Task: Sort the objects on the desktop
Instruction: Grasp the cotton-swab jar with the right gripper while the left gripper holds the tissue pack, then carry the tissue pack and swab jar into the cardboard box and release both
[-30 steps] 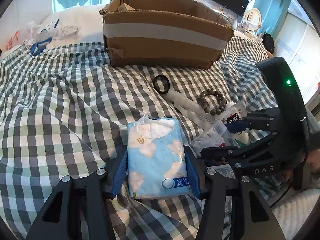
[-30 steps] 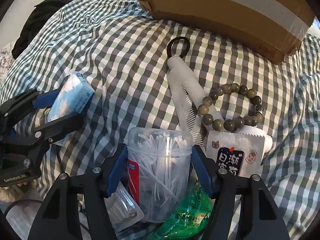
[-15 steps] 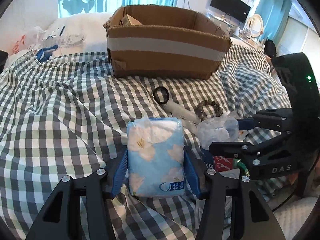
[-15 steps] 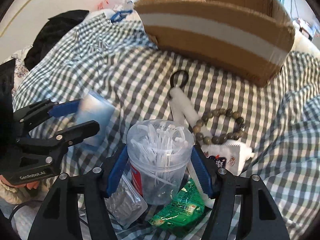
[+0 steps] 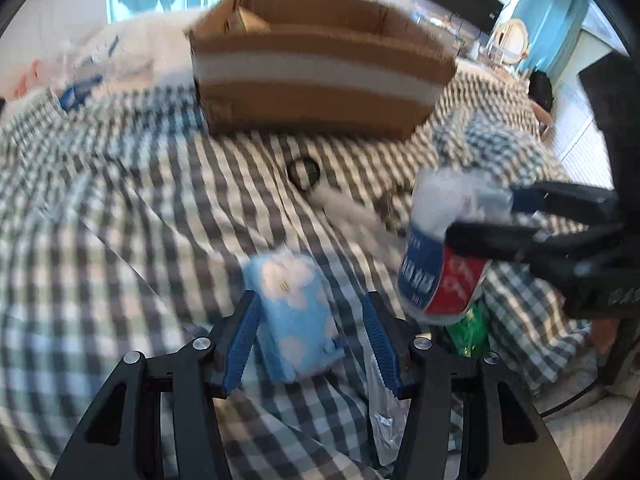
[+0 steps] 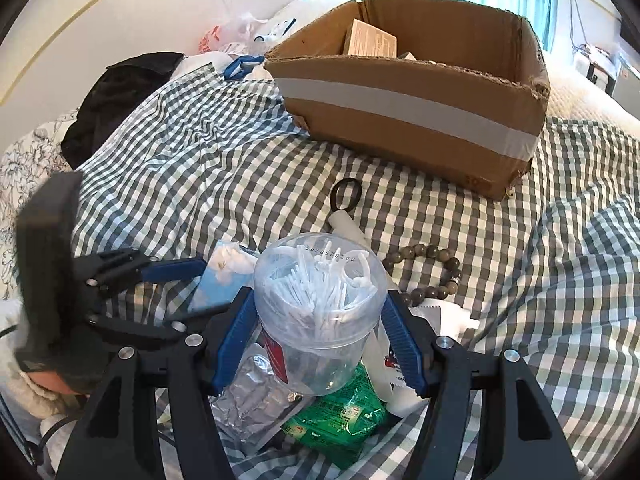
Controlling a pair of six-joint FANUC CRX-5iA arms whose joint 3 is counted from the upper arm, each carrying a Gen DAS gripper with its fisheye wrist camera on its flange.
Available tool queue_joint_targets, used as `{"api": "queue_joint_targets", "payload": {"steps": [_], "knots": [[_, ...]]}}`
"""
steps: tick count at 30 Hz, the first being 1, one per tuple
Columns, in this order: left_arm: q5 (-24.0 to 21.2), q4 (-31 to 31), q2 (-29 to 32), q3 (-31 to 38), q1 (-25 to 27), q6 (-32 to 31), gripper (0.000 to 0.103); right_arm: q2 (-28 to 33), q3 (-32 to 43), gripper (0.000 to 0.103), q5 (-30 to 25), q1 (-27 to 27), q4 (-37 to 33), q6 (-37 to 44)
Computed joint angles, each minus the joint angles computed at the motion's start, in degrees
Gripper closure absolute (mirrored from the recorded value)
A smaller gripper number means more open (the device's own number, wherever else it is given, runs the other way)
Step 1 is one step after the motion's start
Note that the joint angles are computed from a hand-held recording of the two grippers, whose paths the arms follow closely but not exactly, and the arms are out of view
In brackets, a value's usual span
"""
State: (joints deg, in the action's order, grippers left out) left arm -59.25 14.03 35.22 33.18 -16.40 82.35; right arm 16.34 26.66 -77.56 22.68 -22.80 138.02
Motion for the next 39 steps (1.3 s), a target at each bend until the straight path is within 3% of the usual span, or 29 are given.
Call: {"api": "queue_joint_targets", "payload": {"steps": [4,9,10,11,24,39], "knots": [[-3.00,-2.26,2.81,3.63,-0.83,1.81,0.025,0.12,0.39,0.039,-0.79,-0.57,-0.58,0.44],[-4.29,-7.28,4.53,6.88,-2.39,3.90,0.022,0.20,0.56,0.039,-1.32,-0.97,-0.97,0.58],[-3.71,-7.79,4.32,6.50,-2.52,3.83,0.029,0.29,0.71,0.039,-1.50,-1.03,-0.98,0.60],[-3.50,-9.54,4.09,6.58,-2.92,4.15,0.046,0.34,0.79,0.039,-1.63,-1.14,-1.05,0.60],[2.66,-8.84,-0.23,2.57,-2.37,3.71,0.050,-0.38,1.23,0.039,-1.57,-1.64,-2.53,1.25],[2.81,-9.51,2.41,11.37,-2.09,4.30,0.050,-1.28,4.60,0.039,0.47,-0.93,-4.20,3.75]]}}
